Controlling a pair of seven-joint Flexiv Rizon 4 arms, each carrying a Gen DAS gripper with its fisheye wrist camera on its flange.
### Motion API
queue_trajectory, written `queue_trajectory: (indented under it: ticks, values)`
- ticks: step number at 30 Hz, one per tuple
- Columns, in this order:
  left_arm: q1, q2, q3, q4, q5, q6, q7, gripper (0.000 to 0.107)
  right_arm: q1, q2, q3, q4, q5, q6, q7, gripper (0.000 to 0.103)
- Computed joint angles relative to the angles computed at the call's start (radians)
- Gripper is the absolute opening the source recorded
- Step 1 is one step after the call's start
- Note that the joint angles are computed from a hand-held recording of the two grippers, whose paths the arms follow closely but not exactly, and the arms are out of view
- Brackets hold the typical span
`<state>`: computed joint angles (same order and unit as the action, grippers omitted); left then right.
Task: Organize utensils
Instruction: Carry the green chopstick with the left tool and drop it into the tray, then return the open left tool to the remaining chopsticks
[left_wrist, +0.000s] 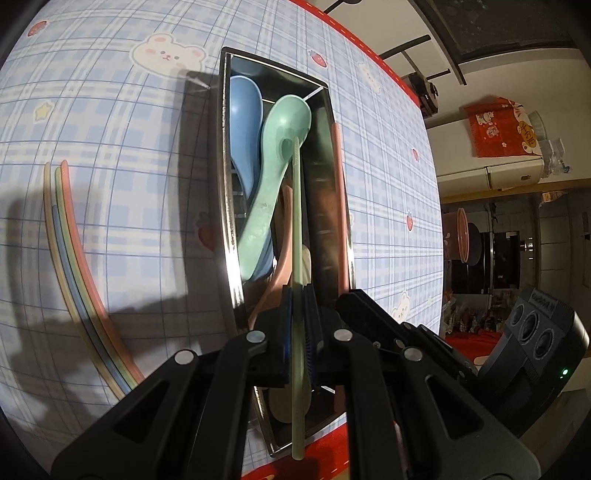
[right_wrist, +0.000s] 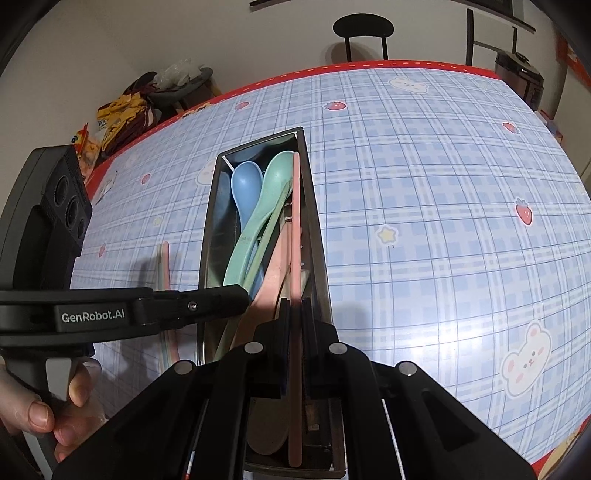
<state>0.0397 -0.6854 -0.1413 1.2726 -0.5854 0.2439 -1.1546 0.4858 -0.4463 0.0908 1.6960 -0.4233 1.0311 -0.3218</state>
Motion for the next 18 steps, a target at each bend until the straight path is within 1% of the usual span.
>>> queue_trajectory:
  ticks: [1, 3, 4, 7, 8, 9, 10, 11, 12, 13, 14, 16, 17, 18]
  values:
    - [0.003, -0.001, -0.003, 0.000, -0.005, -0.005, 0.003, 0.009, 0.000, 0.001, 0.002, -0.002, 0.002, -0.005, -0.004, 0.007]
    - [0.007, -0.003, -0.006, -0.004, -0.012, -0.013, 0.007, 0.017, 0.001, 0.003, 0.000, -0.002, -0.002, -0.001, -0.004, 0.007]
    - [0.009, 0.000, -0.008, -0.001, -0.018, -0.003, 0.018, 0.024, 0.004, 0.008, -0.006, 0.002, -0.013, 0.008, 0.001, 0.007]
    - [0.019, 0.013, -0.014, 0.007, -0.040, 0.018, 0.051, 0.026, 0.013, 0.026, -0.017, 0.009, -0.039, 0.003, 0.022, 0.008]
    - [0.024, 0.019, -0.015, 0.010, -0.048, 0.029, 0.064, 0.029, 0.015, 0.032, -0.020, 0.012, -0.049, 0.004, 0.034, 0.010]
    - [0.030, 0.027, -0.015, 0.016, -0.059, 0.049, 0.083, 0.031, 0.020, 0.042, -0.028, 0.019, -0.066, 0.003, 0.054, 0.018]
    - [0.033, 0.035, -0.014, 0.021, -0.064, 0.063, 0.097, 0.037, 0.025, 0.050, -0.034, 0.026, -0.085, 0.002, 0.075, 0.031]
    - [0.038, 0.044, -0.013, 0.027, -0.070, 0.084, 0.118, 0.044, 0.028, 0.059, -0.039, 0.033, -0.104, 0.003, 0.096, 0.039]
    - [0.041, 0.051, -0.011, 0.032, -0.074, 0.098, 0.132, 0.047, 0.031, 0.068, -0.045, 0.040, -0.128, 0.001, 0.120, 0.053]
    - [0.047, 0.062, -0.009, 0.041, -0.078, 0.119, 0.156, 0.053, 0.033, 0.076, -0.048, 0.045, -0.150, -0.003, 0.138, 0.063]
    - [0.052, 0.071, -0.007, 0.050, -0.081, 0.135, 0.175, 0.058, 0.030, 0.077, -0.046, 0.043, -0.161, -0.006, 0.146, 0.068]
    - [0.060, 0.088, 0.002, 0.065, -0.079, 0.169, 0.214, 0.063, 0.026, 0.081, -0.037, 0.040, -0.176, -0.018, 0.154, 0.089]
    - [0.062, 0.095, 0.006, 0.071, -0.074, 0.182, 0.229, 0.074, 0.026, 0.081, -0.034, 0.038, -0.182, -0.024, 0.159, 0.095]
    - [0.066, 0.104, 0.011, 0.082, -0.072, 0.201, 0.245, 0.080, 0.025, 0.081, -0.031, 0.036, -0.187, -0.029, 0.161, 0.098]
